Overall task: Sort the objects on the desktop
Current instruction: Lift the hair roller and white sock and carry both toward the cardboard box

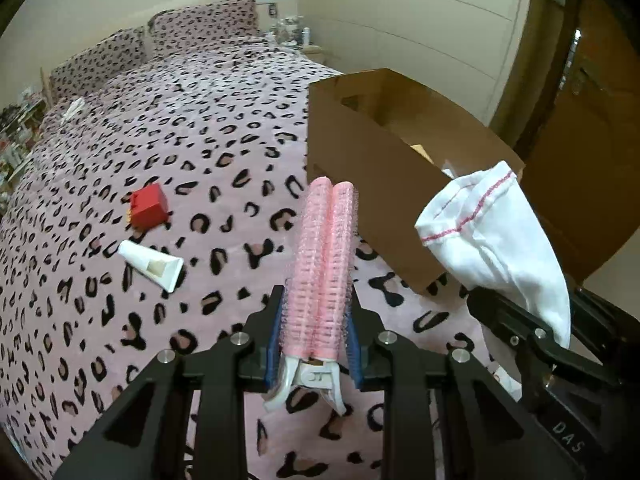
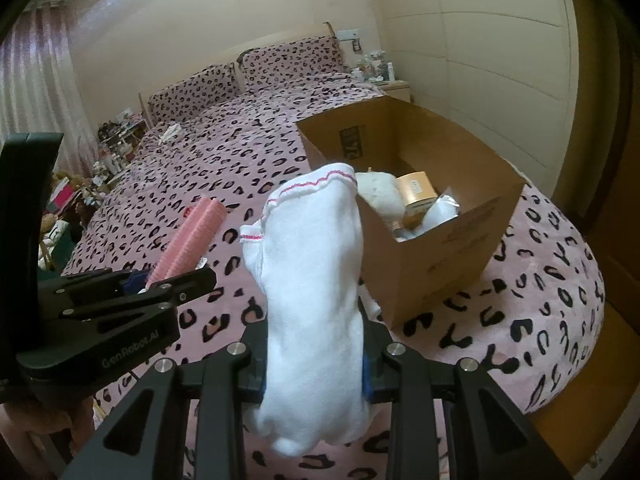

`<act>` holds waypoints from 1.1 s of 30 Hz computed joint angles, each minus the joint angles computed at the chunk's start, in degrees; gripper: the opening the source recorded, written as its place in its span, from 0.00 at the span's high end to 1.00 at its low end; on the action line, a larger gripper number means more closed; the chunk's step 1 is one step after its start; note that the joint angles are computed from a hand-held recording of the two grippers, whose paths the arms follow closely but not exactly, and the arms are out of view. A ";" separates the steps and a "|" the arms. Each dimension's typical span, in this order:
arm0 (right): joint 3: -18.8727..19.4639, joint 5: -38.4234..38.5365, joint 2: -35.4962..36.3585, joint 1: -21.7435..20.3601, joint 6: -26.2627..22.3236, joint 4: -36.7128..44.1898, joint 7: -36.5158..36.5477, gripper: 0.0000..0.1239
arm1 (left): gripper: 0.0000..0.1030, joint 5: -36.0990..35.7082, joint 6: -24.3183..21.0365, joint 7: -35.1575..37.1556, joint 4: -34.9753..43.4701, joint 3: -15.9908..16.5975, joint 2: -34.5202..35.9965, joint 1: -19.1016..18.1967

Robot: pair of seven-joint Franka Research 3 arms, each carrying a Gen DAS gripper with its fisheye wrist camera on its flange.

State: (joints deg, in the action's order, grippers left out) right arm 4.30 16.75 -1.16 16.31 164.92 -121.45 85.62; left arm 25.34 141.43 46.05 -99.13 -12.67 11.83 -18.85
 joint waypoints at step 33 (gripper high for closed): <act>-2.29 -12.15 4.83 -2.24 -0.13 11.77 12.53 0.75 | 0.74 -14.89 -6.93 24.19 33.04 -1.19 19.41 -0.20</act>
